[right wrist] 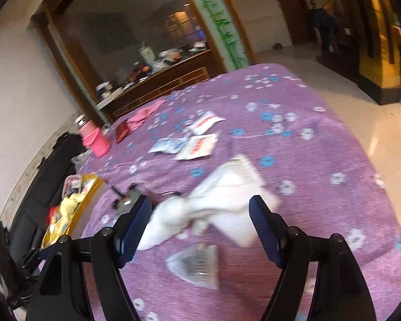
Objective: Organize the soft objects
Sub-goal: 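Move both open tools back toward the white towel beside the black motor, then grasp the white towel with left tool while right tool grasps a printed paper leaflet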
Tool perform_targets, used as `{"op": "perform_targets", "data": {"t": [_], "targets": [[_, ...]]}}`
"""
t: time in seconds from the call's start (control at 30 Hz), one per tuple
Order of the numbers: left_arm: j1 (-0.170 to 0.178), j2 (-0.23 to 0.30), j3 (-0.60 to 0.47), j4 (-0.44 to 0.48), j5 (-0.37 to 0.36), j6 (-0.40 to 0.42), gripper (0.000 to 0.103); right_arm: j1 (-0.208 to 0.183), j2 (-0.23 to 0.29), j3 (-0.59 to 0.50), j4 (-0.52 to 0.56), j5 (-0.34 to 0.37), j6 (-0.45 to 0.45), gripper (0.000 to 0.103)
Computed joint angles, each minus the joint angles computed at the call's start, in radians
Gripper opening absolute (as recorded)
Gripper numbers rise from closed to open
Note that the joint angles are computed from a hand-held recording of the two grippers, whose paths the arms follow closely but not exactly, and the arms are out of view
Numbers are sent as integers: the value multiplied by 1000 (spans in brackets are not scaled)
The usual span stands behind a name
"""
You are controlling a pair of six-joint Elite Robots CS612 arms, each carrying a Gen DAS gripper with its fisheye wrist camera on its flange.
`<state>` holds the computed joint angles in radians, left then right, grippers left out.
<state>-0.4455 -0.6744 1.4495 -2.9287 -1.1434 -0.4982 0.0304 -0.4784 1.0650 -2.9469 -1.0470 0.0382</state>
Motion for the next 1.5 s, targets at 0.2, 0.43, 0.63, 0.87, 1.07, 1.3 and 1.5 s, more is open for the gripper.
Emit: {"op": "perform_targets", "data": {"t": [0.2,0.43,0.63,0.87,1.07,1.3,1.5], "targets": [[34,59,-99,100,-101,-16,75,-23,-11,22,5,-79,22,75],[46,94,-123,110,-124,-31,86,-32,-20,34,38,-157,10,75],[68,96,-105,17,-250,-19,102,-32,-23,33,56,-165,0,75],[57,92,-129,122,-231,75,102,-25,6,-18,113,-102,-2,75],[39,59,-84,-19,-323,153,100,-18,-10,14,147,-29,-194,75],[16,54,-116,-67,-277,227,100,38,-14,3,289,-98,-481,75],[20,70,-160,-62,-282,281,100,60,13,-46,385,-96,-505,75]]}}
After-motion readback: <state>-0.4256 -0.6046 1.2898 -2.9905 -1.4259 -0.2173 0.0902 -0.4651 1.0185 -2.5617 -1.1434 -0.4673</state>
